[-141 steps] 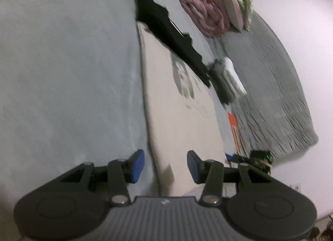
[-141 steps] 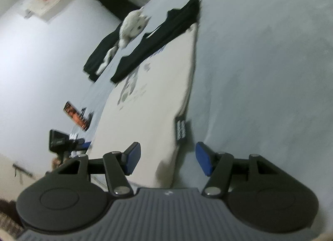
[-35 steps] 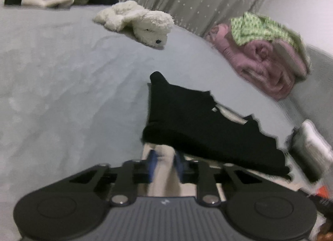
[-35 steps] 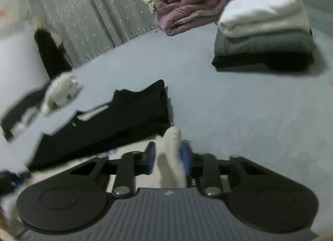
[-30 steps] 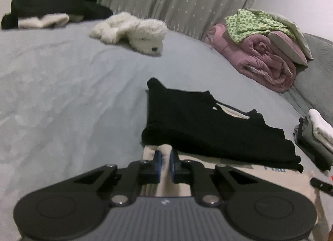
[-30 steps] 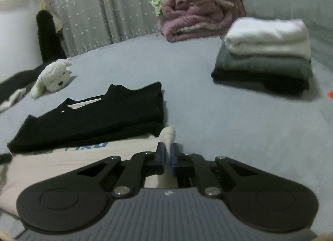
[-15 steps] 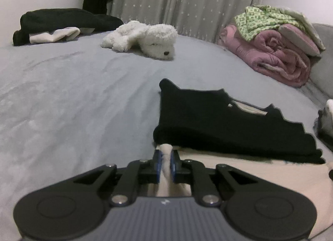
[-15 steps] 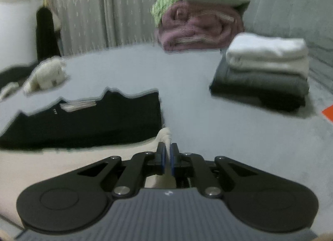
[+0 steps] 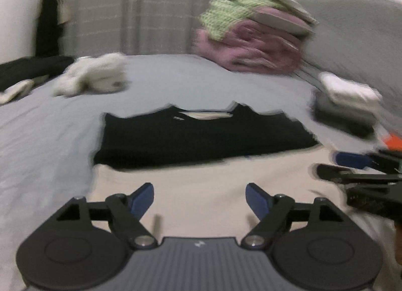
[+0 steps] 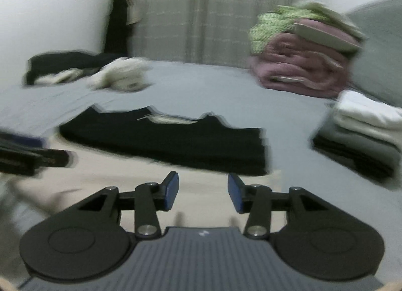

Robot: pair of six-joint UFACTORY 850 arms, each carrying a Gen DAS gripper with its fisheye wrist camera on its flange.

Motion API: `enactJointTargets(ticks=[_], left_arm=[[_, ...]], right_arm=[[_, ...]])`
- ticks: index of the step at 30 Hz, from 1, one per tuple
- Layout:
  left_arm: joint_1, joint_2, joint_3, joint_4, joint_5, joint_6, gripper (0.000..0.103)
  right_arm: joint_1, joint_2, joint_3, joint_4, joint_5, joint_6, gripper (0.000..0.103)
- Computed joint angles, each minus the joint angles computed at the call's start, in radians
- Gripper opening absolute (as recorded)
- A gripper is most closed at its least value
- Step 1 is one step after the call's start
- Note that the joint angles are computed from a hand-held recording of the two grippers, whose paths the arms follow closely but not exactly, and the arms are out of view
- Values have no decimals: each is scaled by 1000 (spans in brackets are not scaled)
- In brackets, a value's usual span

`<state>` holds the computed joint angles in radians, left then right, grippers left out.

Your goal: Fold clothes

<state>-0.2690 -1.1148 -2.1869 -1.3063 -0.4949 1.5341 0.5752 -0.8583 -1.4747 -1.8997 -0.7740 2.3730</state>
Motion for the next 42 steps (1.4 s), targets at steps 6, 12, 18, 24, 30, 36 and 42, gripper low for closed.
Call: enactJointTargets(ticks=[6, 12, 18, 24, 30, 36, 42], left_arm=[[-16, -14, 3, 181, -16, -77, 84], [15, -3, 24, 149, -63, -17, 85], [70, -22, 1, 106, -168, 54, 85], [122, -12, 24, 53, -223, 129, 85], [118, -32, -25, 31, -243, 63, 86], [75, -60, -79, 104, -217, 4, 87], [80, -64, -79, 173, -201, -8, 87]], right_arm=[[4, -46, -62, 66, 102, -154, 45], [-31, 28, 63, -74, 139, 71, 50], [-50, 114, 220, -247, 123, 291, 50], [-58, 183, 351, -362, 75, 438, 50], [-39, 175, 324, -323, 50, 390, 54], [-39, 127, 230, -306, 94, 315, 54], [-50, 133, 254, -267, 127, 284, 56]])
